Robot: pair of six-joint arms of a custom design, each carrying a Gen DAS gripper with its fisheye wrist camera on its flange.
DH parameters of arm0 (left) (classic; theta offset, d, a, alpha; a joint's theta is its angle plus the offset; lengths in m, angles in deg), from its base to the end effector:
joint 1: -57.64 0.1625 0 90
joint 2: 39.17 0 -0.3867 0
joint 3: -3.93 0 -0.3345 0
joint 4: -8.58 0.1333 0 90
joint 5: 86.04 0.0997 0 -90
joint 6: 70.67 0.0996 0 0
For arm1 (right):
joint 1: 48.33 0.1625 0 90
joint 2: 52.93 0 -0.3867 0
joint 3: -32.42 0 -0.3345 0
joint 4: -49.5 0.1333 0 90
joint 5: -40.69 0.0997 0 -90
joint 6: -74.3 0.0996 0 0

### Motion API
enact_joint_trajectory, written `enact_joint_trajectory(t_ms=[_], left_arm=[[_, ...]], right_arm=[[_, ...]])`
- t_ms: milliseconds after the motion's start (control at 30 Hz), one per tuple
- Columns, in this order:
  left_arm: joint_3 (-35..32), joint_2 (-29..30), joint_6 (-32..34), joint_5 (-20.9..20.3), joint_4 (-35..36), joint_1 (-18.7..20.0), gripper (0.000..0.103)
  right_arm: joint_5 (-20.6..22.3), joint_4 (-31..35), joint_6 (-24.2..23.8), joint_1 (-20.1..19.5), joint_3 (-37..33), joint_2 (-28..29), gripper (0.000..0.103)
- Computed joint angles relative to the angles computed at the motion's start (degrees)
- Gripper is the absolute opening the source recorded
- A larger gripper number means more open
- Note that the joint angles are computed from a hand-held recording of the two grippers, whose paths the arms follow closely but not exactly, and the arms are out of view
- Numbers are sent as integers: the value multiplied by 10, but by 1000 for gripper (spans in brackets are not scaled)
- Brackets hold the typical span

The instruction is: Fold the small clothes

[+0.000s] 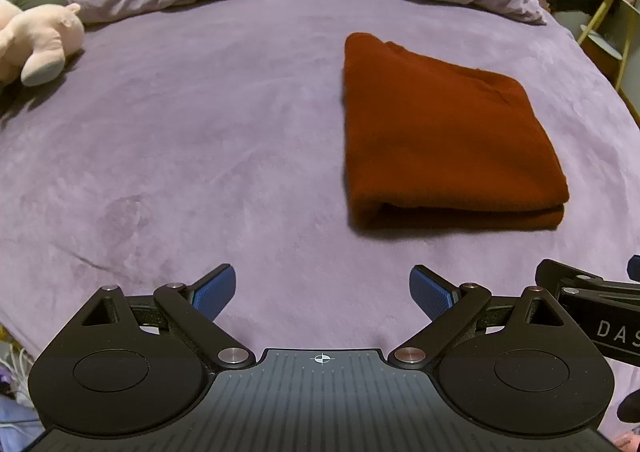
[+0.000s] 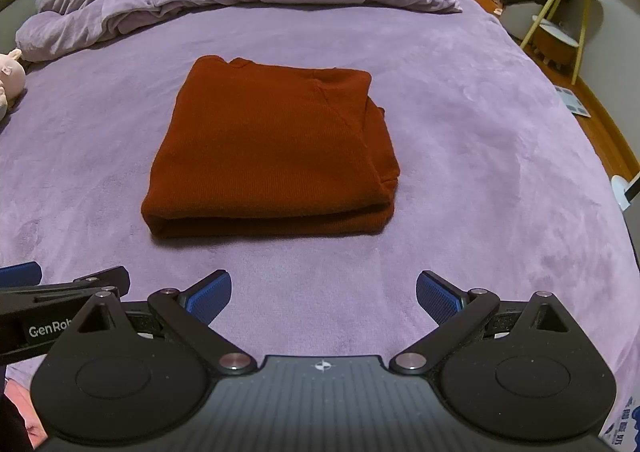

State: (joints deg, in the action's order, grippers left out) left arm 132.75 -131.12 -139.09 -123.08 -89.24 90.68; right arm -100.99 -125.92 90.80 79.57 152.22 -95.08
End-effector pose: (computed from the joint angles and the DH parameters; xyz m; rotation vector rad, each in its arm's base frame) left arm -0.1459 -0.3488 0.2474 0.0627 2.2118 -0.7105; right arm 0.3294 -0.3333 0.0475 0.3552 -2.2899 0.6526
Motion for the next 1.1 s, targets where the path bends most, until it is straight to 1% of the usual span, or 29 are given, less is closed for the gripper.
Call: enact_joint_trajectory(t_ms=[367, 1100], left_arm=[[0, 2, -5, 2, 5, -5, 97], [-8, 0, -1, 0, 14, -6, 97]], right_arm=[[-1, -11, -2, 2, 4, 0, 99], [3, -1, 5, 5, -4, -2, 99]])
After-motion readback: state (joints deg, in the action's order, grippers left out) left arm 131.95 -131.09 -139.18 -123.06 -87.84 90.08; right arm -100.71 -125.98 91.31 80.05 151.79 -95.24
